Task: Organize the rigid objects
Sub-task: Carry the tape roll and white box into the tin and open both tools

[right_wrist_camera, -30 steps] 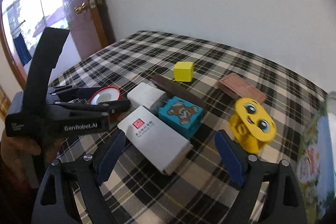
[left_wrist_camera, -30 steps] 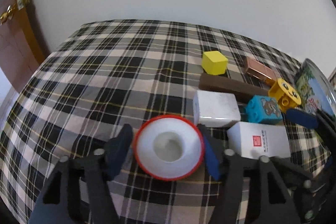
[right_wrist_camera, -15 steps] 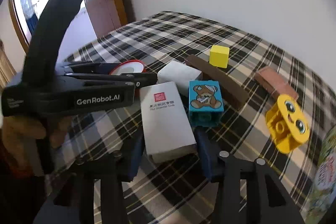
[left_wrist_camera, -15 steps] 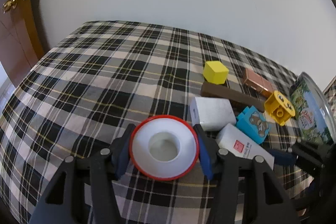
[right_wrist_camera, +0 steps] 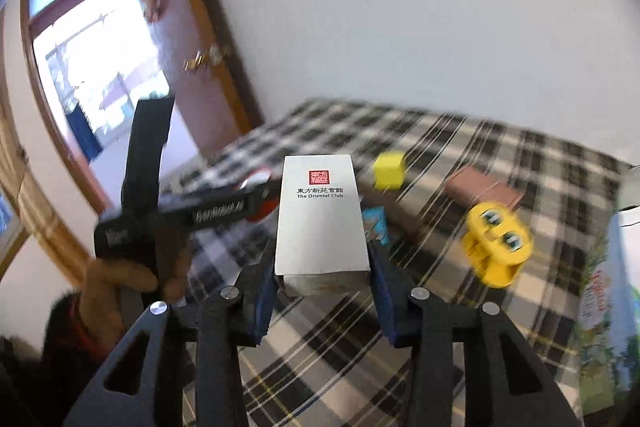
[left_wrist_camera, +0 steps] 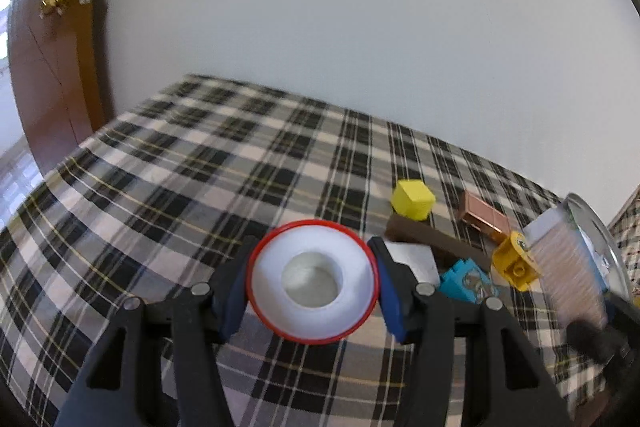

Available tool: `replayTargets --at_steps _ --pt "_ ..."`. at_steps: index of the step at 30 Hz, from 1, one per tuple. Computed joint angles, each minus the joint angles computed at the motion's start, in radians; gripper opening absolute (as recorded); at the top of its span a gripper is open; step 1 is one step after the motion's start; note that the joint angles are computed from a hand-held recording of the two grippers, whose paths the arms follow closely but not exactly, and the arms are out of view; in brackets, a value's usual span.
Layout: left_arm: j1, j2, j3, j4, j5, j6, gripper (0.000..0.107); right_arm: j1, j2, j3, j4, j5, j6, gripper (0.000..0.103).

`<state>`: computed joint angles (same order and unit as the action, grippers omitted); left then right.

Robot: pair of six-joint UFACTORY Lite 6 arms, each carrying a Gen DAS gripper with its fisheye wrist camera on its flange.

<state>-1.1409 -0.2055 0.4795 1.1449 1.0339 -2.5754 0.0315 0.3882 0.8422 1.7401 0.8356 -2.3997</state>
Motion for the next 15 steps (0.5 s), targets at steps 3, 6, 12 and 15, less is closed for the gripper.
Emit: replayTargets --at_steps 3,6,12,15 --pt "-0.036 0.035 0.034 -0.018 0.089 -0.012 0.055 -0.010 -0.066 -0.078 0.210 0.004 -0.187 0.045" --pt "-0.052 0.078 0.075 -0.042 0.152 -0.007 0.055 -0.016 -0.107 -0.130 0.324 0.026 -0.290 0.045" --pt "-0.069 0.140 0.136 -0.060 0.194 -0.006 0.055 -0.076 -0.165 -0.191 0.418 0.086 -0.365 0.045" --pt "-0.081 0.176 0.178 -0.048 0.214 -0.004 0.055 -0.138 -0.184 -0.215 0.424 0.118 -0.403 0.045"
